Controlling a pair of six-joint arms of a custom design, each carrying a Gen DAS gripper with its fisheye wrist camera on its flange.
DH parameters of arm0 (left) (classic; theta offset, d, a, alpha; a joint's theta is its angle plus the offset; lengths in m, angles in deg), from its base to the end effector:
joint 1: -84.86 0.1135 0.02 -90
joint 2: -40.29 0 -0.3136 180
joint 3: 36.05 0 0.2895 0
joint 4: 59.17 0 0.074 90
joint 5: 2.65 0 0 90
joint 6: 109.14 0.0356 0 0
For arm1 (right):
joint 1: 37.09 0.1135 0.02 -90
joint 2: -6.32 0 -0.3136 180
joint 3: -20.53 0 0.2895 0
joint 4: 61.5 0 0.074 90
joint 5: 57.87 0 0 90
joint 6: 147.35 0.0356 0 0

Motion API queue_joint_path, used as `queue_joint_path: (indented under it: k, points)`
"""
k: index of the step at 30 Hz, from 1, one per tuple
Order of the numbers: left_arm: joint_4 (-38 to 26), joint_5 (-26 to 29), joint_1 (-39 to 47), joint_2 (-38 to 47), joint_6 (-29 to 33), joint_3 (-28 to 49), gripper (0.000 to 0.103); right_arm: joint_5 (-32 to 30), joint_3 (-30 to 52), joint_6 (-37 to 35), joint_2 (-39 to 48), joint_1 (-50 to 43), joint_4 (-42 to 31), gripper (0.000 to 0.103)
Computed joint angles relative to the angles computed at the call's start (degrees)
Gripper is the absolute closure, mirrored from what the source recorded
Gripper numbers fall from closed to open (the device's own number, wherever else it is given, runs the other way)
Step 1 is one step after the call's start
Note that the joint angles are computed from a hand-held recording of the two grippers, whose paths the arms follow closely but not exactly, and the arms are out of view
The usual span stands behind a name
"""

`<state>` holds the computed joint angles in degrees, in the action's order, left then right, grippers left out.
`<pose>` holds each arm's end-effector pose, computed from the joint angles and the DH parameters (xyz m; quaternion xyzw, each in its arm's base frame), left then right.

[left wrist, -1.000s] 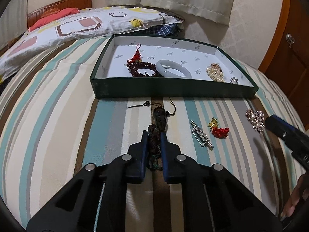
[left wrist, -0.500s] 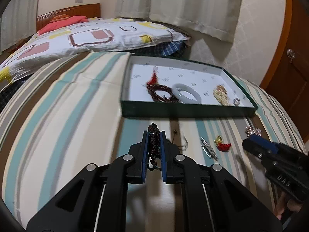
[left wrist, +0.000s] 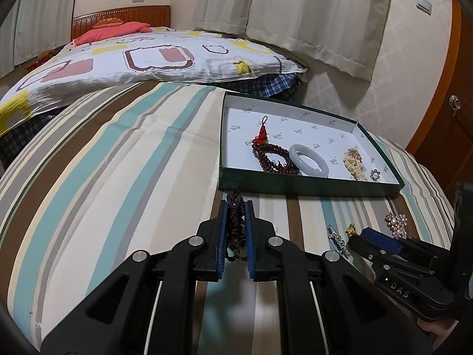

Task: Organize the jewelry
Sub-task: 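Grasp the black bead pendant with the left gripper while the right gripper grasps the red rose brooch, then carry the black pendant and rose brooch into the green box and open both grippers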

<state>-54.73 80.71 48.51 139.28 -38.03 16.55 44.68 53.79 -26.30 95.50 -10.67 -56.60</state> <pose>0.2844 -0.2041 0.1405 0.1151 0.9048 -0.1416 0.3847 0.2239 0.1026 0.1027 0.0743 0.9348 0.0691 0.3403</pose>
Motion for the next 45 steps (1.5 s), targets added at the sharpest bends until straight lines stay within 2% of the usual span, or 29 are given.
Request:
queue_joint_path:
  k: [3,10,18,30,37,45]
  points:
    - [-0.01,0.07,0.08,0.01,-0.03,0.02,0.092,-0.19,0.07,-0.27,0.12,-0.01,-0.27,0.077]
    - [0.12,0.0,0.17,0.04,0.12,-0.04,0.092,-0.39,-0.4,-0.46,-0.28,-0.13,-0.13,0.092]
    - [0.52,0.62,1.04,-0.81,0.59,-0.44,0.092,2.27,-2.25,-0.32,-4.97,1.07,0.38,0.093]
    - [-0.75,0.68,-0.61,-4.49,0.11,1.32,0.092,4.06,-2.23,-3.28,-18.63,-1.46,-4.62,0.093]
    - [-1.7,1.28,-1.62,-4.59,0.51,6.0,0.092,2.71,-0.13,-7.77,-20.28,-5.94,-3.74,0.093]
    - [-2.07,1.67,-2.41,0.76,2.2,15.42,0.092,-0.5,4.06,-13.13,-16.59,-12.47,0.51,0.093]
